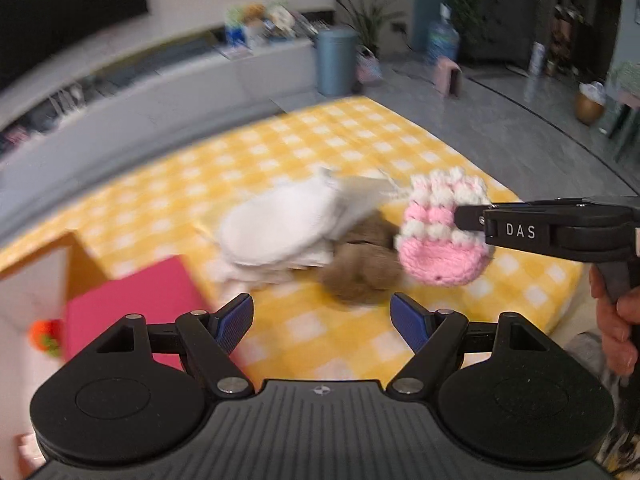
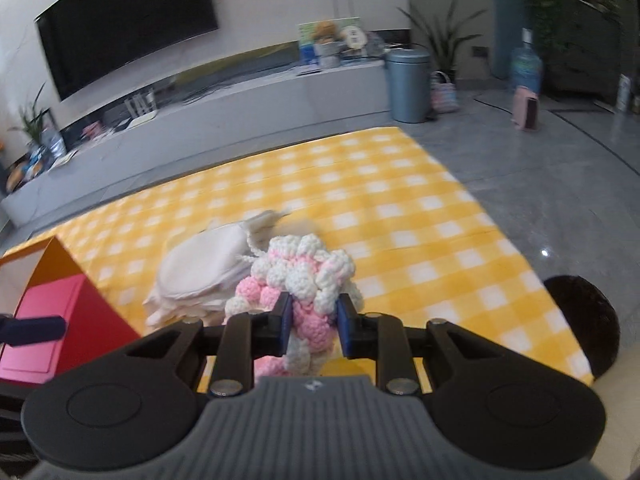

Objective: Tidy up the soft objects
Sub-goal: 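Grasp the pink-and-white knitted pouch with the right gripper and lift it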

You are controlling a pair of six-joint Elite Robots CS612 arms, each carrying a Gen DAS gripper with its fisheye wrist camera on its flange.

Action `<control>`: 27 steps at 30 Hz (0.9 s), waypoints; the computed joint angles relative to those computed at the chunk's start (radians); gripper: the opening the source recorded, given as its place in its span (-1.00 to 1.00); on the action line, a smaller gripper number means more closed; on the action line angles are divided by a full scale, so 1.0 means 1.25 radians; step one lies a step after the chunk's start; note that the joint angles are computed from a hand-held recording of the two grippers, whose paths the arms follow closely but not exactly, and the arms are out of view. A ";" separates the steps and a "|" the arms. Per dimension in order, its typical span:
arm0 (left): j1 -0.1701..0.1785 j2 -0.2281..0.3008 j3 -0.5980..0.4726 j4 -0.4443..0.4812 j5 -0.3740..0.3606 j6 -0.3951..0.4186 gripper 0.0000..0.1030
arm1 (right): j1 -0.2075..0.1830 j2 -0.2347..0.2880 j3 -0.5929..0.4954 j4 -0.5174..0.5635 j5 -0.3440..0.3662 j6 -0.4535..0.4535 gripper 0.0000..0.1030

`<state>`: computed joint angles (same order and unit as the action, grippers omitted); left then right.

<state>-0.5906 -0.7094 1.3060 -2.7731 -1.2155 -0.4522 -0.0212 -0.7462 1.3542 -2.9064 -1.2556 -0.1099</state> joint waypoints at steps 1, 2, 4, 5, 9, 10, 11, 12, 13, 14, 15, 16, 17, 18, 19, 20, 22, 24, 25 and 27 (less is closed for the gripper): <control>0.005 0.009 -0.019 0.016 -0.033 -0.011 0.78 | -0.003 0.001 0.000 -0.003 -0.007 0.004 -0.56; 0.010 0.020 -0.040 0.032 -0.060 -0.022 0.78 | -0.004 0.000 0.001 -0.007 -0.018 0.007 -0.56; 0.018 0.043 -0.081 0.062 -0.105 -0.013 0.78 | -0.005 0.001 0.003 -0.013 -0.049 0.020 -0.56; 0.021 0.055 -0.103 0.077 -0.122 0.009 0.78 | -0.006 0.002 0.001 -0.010 -0.064 0.024 -0.56; 0.017 0.097 -0.170 0.118 -0.080 0.101 0.78 | -0.009 0.009 -0.003 -0.008 -0.074 0.050 -0.56; 0.015 0.105 -0.182 0.127 -0.067 0.128 0.79 | -0.010 0.010 -0.003 -0.016 -0.077 0.064 -0.56; 0.014 0.112 -0.194 0.143 -0.053 0.150 0.79 | -0.010 0.010 -0.002 -0.026 -0.083 0.072 -0.56; 0.012 0.121 -0.209 0.163 -0.035 0.157 0.79 | -0.010 0.010 -0.001 -0.035 -0.090 0.079 -0.56; 0.012 0.129 -0.221 0.180 -0.023 0.151 0.79 | -0.011 0.010 0.000 -0.044 -0.094 0.087 -0.56; 0.013 0.135 -0.232 0.198 -0.024 0.143 0.79 | -0.012 0.010 0.001 -0.050 -0.094 0.095 -0.56; 0.015 0.143 -0.247 0.220 -0.033 0.137 0.79 | -0.013 0.011 0.001 -0.052 -0.091 0.104 -0.55; 0.018 0.150 -0.260 0.237 -0.044 0.130 0.79 | -0.014 0.011 0.000 -0.052 -0.089 0.113 -0.54; 0.019 0.157 -0.270 0.251 -0.050 0.120 0.79 | -0.014 0.012 -0.002 -0.048 -0.089 0.115 -0.54; 0.020 0.163 -0.279 0.261 -0.051 0.113 0.79 | -0.014 0.013 -0.003 -0.046 -0.090 0.116 -0.54; 0.021 0.166 -0.283 0.263 -0.052 0.106 0.79 | -0.014 0.013 -0.004 -0.042 -0.092 0.115 -0.54; 0.022 0.168 -0.285 0.260 -0.055 0.100 0.79 | -0.014 0.013 -0.005 -0.040 -0.092 0.112 -0.54; 0.023 0.176 -0.295 0.261 -0.052 0.079 0.76 | -0.013 0.013 -0.004 -0.039 -0.087 0.108 -0.53; 0.024 0.182 -0.305 0.268 -0.044 0.061 0.58 | -0.017 0.013 -0.003 -0.039 -0.060 0.108 -0.52; 0.026 0.184 -0.310 0.274 -0.051 0.056 0.50 | -0.017 0.013 -0.003 -0.039 -0.054 0.104 -0.52; 0.028 0.177 -0.298 0.266 -0.063 0.046 0.26 | -0.017 0.014 -0.004 -0.037 -0.053 0.101 -0.52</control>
